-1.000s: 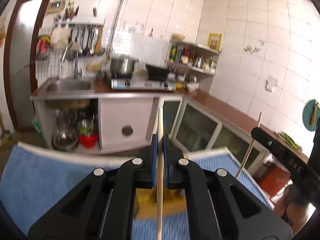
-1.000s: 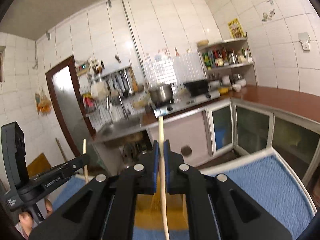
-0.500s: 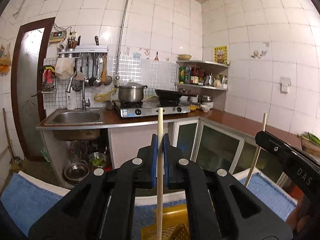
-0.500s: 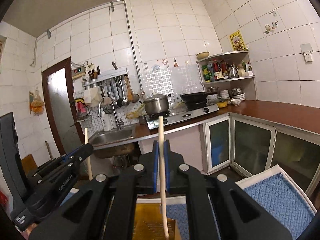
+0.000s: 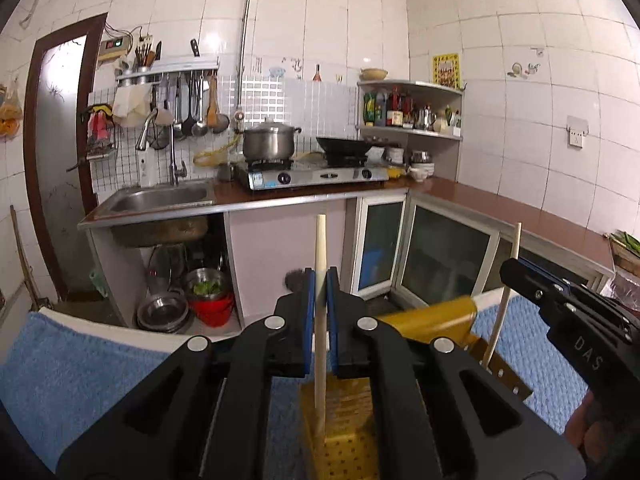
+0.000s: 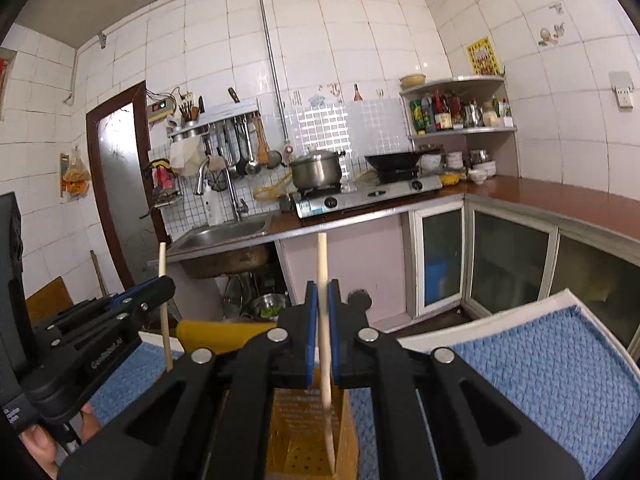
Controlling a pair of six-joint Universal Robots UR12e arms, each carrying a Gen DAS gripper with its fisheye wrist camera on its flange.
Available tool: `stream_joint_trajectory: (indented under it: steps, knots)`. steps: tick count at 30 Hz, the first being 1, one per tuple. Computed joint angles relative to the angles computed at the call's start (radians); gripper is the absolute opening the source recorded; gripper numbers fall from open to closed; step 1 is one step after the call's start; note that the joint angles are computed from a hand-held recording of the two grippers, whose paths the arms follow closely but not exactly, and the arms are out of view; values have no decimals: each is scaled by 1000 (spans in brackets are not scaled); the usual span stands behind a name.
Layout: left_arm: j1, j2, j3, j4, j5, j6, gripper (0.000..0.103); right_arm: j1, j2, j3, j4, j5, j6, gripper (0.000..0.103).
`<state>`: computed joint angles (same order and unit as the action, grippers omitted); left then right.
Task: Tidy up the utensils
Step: 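Lower the chopsticks into the yellow holder and open both tools, then grasp another chopstick with the left tool while the right tool grasps one too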
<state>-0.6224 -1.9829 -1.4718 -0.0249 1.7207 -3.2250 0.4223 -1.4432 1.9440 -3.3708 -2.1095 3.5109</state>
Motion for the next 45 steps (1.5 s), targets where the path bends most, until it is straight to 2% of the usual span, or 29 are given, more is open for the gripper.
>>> stream_joint_trajectory:
  steps: [7, 12, 14, 16, 17, 18, 19, 21, 23, 25, 27, 31, 40, 45]
  knots:
    - [9, 27, -42, -48, -8, -23, 5, 1, -9, 13, 63, 9, 27, 7]
    - [7, 59, -81, -69, -6, -11, 9, 3, -30, 23, 135, 38, 58, 9]
    - [8, 73, -95, -70, -5, -18, 20, 5, -41, 25, 155, 38, 75, 9]
    - [7, 94, -119, -57, 10, -32, 45, 5, -57, 32, 171, 46, 95, 12]
    - [7, 103, -130, -52, 14, -41, 53, 7, -63, 33, 178, 47, 99, 27]
    - [9, 113, -141, -46, 17, -51, 64, 13, -71, 36, 187, 32, 102, 44]
    - [9, 125, -155, -39, 23, -58, 66, 21, -76, 38, 186, 13, 101, 48]
    - [11, 147, -179, -49, 29, -52, 67, 36, -90, 47, 196, -18, 102, 50]
    - [11, 165, -196, -65, 28, -47, 78, 50, -106, 58, 226, -37, 122, 56]
    - [10, 189, -229, -57, 39, -46, 93, 63, -119, 71, 247, -54, 136, 63]
    - [9, 211, -258, -51, 40, -45, 96, 88, -131, 86, 272, -90, 147, 71]
    - [7, 254, -309, -69, 38, -31, 97, 128, -147, 111, 307, -147, 186, 77]
    - [-4, 324, -399, -110, 20, -41, 98, 182, -178, 163, 398, -147, 302, 78]
    - [-15, 337, -427, -162, 48, -50, 98, 213, -179, 180, 451, -158, 354, 87]
